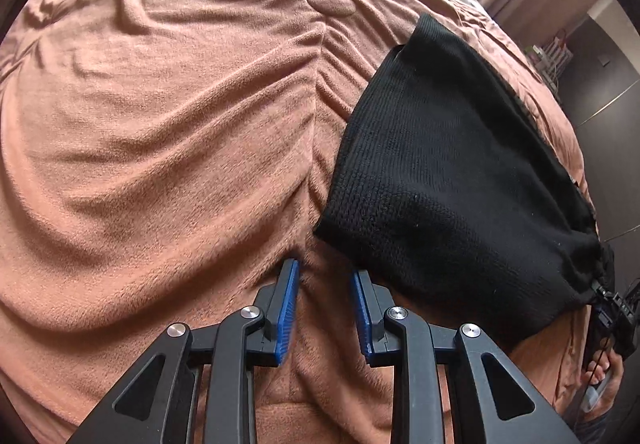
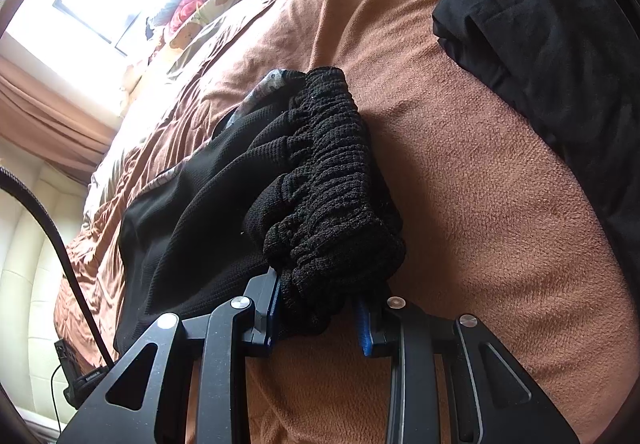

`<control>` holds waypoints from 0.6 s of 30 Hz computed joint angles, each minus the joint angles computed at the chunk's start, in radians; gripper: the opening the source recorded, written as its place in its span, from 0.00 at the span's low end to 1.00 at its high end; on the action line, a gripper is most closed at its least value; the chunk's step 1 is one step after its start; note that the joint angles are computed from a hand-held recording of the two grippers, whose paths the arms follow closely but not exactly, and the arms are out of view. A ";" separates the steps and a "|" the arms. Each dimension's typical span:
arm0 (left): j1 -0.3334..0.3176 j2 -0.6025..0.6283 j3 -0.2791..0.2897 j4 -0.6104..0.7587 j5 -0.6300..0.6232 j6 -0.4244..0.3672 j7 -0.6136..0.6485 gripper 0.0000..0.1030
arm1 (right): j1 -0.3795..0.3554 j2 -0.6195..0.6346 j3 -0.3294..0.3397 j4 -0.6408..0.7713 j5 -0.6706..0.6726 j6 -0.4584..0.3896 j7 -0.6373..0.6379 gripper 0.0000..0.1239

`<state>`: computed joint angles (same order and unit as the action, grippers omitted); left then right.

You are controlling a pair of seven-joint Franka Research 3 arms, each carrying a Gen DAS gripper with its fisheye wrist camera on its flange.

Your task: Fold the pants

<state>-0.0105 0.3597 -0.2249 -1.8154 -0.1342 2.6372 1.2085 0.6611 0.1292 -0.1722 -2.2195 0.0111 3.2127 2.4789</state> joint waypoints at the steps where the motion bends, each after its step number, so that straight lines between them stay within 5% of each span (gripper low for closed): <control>1: 0.006 0.009 -0.008 0.012 -0.019 0.012 0.004 0.27 | -0.021 0.000 0.022 0.001 0.014 -0.001 -0.014 0.22; 4: 0.044 0.023 -0.057 0.025 -0.122 0.077 0.050 0.30 | -0.031 -0.003 0.033 0.005 0.019 -0.012 -0.022 0.22; 6: 0.041 0.031 -0.058 0.038 -0.138 0.093 0.040 0.44 | -0.026 -0.004 0.025 0.008 0.001 -0.021 -0.009 0.22; 11: 0.047 0.051 -0.071 0.055 -0.167 0.099 0.025 0.46 | -0.081 -0.005 0.083 0.004 0.023 -0.013 -0.032 0.22; 18: 0.021 0.064 -0.043 0.068 -0.102 0.050 -0.026 0.46 | -0.069 -0.008 0.070 0.002 0.010 -0.014 -0.021 0.22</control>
<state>0.0105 0.4238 -0.2674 -1.7473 -0.2363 2.6868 1.1826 0.5922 0.1215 -0.1022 -2.2178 0.0216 3.1990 2.4580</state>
